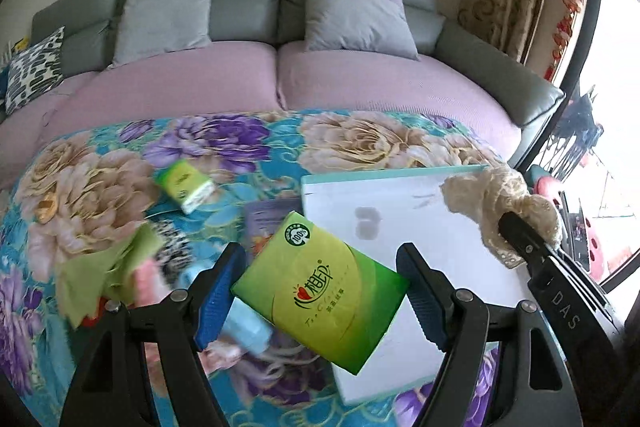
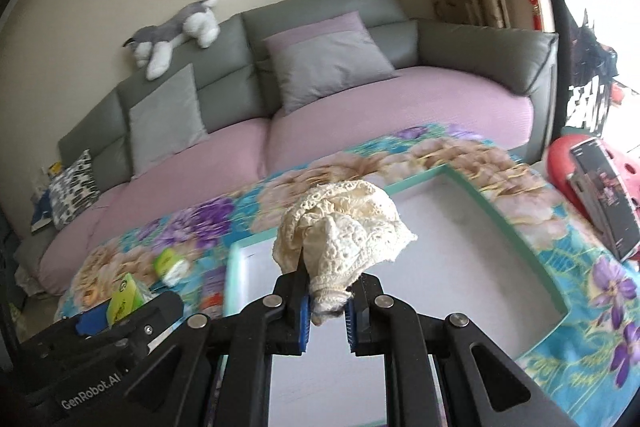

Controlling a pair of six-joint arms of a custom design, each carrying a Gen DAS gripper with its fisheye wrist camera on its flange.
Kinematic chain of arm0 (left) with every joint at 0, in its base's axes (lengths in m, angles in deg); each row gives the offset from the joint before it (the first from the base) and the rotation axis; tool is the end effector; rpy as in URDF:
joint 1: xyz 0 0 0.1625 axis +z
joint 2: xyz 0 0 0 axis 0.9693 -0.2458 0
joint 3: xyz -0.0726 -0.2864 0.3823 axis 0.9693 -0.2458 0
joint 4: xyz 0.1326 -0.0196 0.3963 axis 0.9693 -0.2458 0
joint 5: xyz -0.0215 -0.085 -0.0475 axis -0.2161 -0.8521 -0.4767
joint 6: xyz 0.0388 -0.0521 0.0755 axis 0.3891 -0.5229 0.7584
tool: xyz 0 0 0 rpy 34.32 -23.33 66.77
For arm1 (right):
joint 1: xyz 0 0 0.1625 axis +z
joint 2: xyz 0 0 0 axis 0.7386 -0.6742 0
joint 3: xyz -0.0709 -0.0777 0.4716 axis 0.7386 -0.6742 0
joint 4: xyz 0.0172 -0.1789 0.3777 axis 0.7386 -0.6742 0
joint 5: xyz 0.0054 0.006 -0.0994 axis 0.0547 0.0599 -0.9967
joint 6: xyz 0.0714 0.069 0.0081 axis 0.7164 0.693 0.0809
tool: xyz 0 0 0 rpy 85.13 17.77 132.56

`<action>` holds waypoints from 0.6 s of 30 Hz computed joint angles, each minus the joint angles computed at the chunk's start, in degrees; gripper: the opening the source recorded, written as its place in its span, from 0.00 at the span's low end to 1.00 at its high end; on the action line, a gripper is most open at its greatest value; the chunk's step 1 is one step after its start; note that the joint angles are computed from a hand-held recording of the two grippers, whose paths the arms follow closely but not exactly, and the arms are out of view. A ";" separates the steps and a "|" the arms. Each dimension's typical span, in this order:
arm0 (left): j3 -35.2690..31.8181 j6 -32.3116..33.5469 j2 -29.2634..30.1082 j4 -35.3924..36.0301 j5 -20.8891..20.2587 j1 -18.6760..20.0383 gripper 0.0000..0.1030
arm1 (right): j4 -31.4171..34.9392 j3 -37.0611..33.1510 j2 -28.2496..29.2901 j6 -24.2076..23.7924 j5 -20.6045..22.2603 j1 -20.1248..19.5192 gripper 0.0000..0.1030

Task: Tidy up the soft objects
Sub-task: 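Lift and carry the lace cloth and tissue pack over the teal tray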

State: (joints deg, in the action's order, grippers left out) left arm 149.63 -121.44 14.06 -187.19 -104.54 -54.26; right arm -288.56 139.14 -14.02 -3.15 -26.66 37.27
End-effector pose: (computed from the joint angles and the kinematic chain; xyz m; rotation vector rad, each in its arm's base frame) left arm -0.4807 -0.4087 0.0063 0.6391 2.4250 -0.7872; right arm 0.0627 -0.3559 0.3894 0.0041 -2.1807 1.3387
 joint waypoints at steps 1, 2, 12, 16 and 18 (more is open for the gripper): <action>-0.68 0.37 0.75 -0.07 -0.06 0.06 0.77 | -0.32 -0.09 -0.01 0.01 0.06 -0.60 0.14; -1.67 0.86 1.74 -0.12 -0.23 0.24 0.77 | -0.34 -0.16 -0.28 0.30 0.65 -1.85 0.14; -8.66 2.73 7.77 2.04 -1.91 2.58 0.77 | -1.34 -1.71 -0.39 2.40 1.08 -8.96 0.14; -10.60 3.53 9.30 2.97 -2.26 3.18 0.77 | -0.04 -2.15 -1.14 4.04 3.63 -11.32 0.14; -11.65 3.73 10.11 3.52 -2.39 3.40 0.77 | -0.58 -2.22 -0.67 3.40 3.27 -11.37 0.14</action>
